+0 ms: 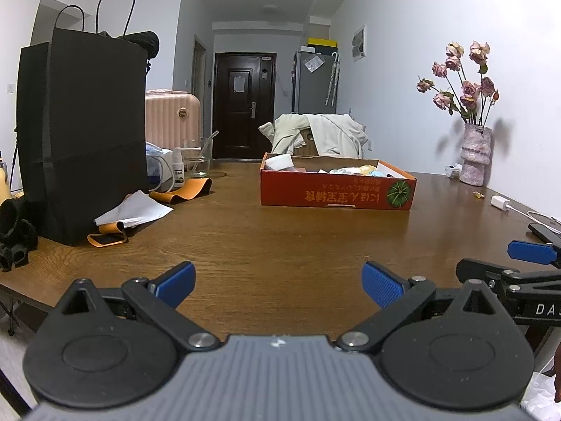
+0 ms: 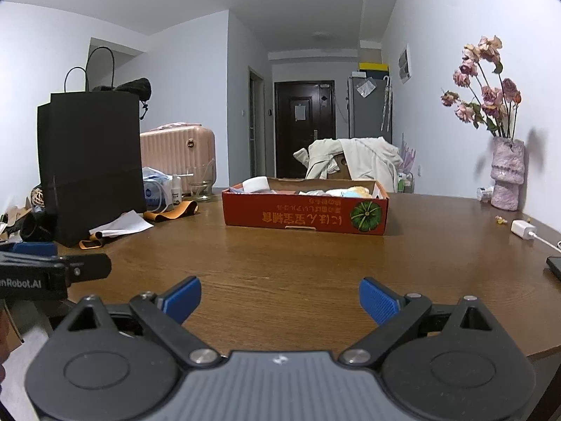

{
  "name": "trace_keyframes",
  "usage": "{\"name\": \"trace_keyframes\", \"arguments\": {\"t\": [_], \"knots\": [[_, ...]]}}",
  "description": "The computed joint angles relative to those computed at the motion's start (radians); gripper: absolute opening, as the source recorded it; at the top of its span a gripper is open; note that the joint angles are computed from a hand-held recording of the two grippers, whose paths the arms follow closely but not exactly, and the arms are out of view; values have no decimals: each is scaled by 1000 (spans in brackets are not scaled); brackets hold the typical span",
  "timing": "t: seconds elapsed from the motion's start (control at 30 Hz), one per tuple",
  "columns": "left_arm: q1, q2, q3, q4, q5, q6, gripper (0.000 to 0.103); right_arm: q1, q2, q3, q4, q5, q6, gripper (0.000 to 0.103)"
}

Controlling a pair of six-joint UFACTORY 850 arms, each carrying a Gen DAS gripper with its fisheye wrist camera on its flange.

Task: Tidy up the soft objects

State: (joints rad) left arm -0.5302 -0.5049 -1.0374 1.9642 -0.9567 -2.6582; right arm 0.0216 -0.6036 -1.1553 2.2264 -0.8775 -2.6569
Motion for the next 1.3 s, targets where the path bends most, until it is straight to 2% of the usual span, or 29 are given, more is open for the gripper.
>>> {"name": "trace_keyframes", "arguments": {"t": [1.3], "knots": [[-10, 0, 2, 3, -23, 16, 103, 1, 3, 10, 17, -14, -1, 98]]}}
